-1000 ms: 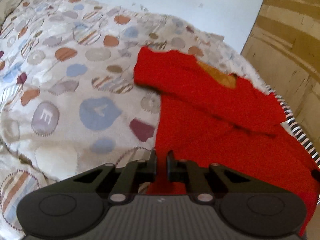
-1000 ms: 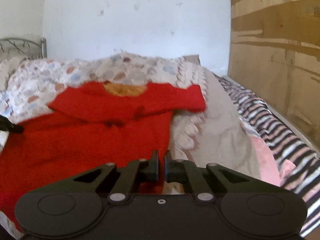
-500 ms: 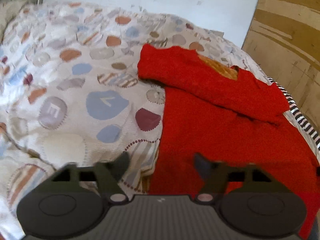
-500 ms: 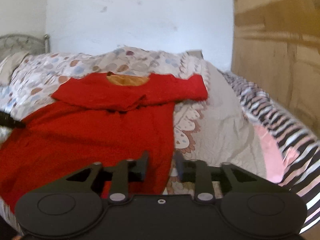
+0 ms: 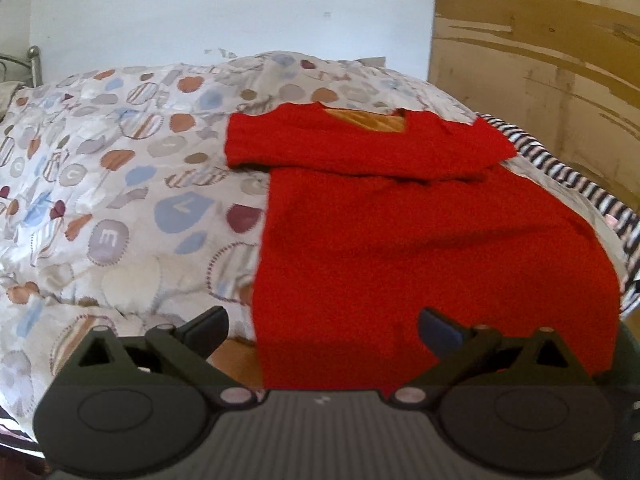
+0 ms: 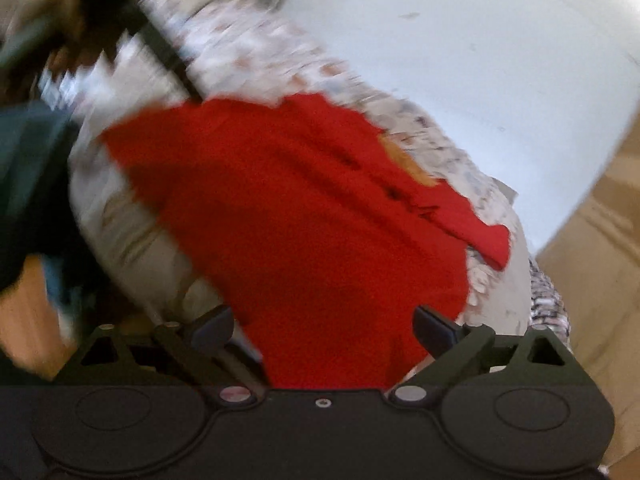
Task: Fold small clothes
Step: 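Grasp the sweater hem with the right gripper while the left gripper grasps the hem too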
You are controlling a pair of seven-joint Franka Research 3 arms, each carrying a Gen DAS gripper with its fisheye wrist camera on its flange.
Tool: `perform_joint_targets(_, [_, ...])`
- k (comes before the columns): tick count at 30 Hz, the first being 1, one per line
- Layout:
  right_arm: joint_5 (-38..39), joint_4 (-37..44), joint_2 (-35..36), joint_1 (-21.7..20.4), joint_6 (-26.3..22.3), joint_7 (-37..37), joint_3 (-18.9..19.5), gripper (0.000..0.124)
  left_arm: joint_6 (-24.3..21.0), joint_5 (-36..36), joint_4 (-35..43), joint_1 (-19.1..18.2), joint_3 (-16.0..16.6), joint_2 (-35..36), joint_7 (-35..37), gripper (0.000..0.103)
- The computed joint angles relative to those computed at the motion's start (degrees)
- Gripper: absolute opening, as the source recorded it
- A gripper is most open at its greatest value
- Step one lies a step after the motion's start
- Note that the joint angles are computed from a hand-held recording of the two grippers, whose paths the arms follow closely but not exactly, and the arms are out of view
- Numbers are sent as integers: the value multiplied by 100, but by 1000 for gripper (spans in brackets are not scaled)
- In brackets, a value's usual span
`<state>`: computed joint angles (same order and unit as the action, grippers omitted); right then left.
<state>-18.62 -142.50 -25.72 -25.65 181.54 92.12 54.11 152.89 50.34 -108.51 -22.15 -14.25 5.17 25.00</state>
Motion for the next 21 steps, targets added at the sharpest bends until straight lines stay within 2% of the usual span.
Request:
perform_joint_targets(3, [-256,206,-177,-756,-216,113,781,96,85,62,-48,-19,-15,-48,-52,103])
perform_joint_targets(6, [-384,395,-803,-1726,-199,411,1711,91,125,149,-74,-27,-29,-93,-107,103])
perform_joint_targets(7, [-353,428,-1036,-1956,-125,435,1920,86,144,156,-88,-24,-35,-113,-107,103])
perform_joint_targets(9, [-289,412,-1151,-2055,-40,276,2013,78,175,124,-129,-10,-49,-156,-44,103])
perform_joint_targets(11, [-222,369,-981,-1881,-116,12,1906,60,187,122,-167,-3,-67,-194,-9,103])
perform_joint_targets(13, [-130,298,-831,-1647,-194,-149,1740,30,240,86,-200,15,-78,-216,53,103])
perform_joint_targets(14, [-76,274,-730,-1511,-207,-190,1614,26,289,96,-219,23,-80,-227,40,103])
perform_joint_targets(16, [23,296,-543,-1304,-227,-198,1376,8,465,125,-290,43,-81,-271,-49,103])
perform_joint_targets(19, [152,439,-184,-802,-311,-177,796,8,885,37,-413,98,-83,-331,-55,103])
perform_joint_targets(21, [339,747,456,-93,-540,-262,62,8,1214,149,-474,128,-77,-345,-122,103])
